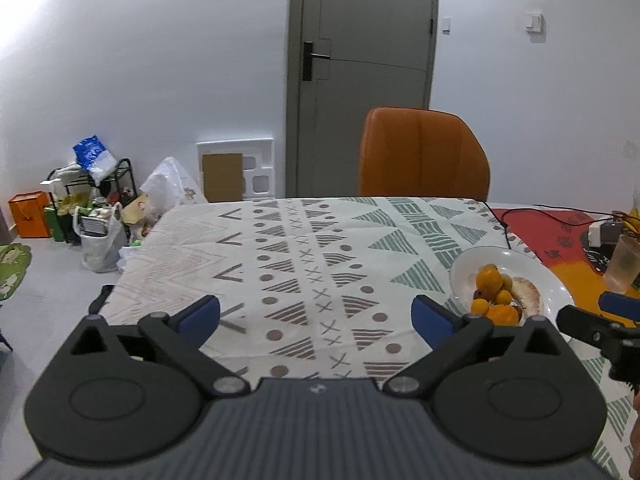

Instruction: Organize fruits

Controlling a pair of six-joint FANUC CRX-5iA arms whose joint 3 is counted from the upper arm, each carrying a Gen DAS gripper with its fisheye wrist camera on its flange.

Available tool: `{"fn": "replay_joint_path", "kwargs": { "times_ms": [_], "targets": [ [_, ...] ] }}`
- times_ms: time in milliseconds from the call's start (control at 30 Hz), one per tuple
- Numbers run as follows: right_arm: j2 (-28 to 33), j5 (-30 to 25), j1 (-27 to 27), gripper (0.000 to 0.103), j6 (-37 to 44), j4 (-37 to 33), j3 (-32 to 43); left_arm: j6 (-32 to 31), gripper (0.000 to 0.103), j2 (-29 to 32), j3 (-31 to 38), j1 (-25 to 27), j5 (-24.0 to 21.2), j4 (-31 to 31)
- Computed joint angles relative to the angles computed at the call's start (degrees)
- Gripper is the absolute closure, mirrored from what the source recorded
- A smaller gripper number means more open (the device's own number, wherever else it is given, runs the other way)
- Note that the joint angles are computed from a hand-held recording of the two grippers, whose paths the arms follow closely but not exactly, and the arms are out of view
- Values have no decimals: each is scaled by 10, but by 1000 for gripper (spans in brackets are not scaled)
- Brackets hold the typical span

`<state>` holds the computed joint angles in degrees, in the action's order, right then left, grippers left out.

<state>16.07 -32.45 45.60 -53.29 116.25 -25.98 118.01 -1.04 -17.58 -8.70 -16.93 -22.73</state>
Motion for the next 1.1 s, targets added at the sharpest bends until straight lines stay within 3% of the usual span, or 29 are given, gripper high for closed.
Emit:
{"fn": "replay_joint_path", "kwargs": {
  "times_ms": [67,333,833,933,967,1033,1100],
  "targets": [
    [-3,5,2,0,-2,0,-1,8,0,-9,-7,2,-2,-3],
    [-12,-2,23,0,15,-23,-10,-86,0,-53,-71,41,20,95],
    [-33,-24,56,0,20,-66,-40,-80,0,-108,-121,40,23,79],
    [-39,-29,58,0,11,-60,-50,-150,0,-119,-155,45,50,139],
    [-40,-30,60,0,11,-61,-52,-151,0,-121,-159,43,51,135],
    [-43,-28,62,0,12,-60,-56,-95,0,-122,-147,29,33,77],
    [-45,-27,65,0,16,-59,-59,-108,0,-126,-155,30,35,90]
  ]
}}
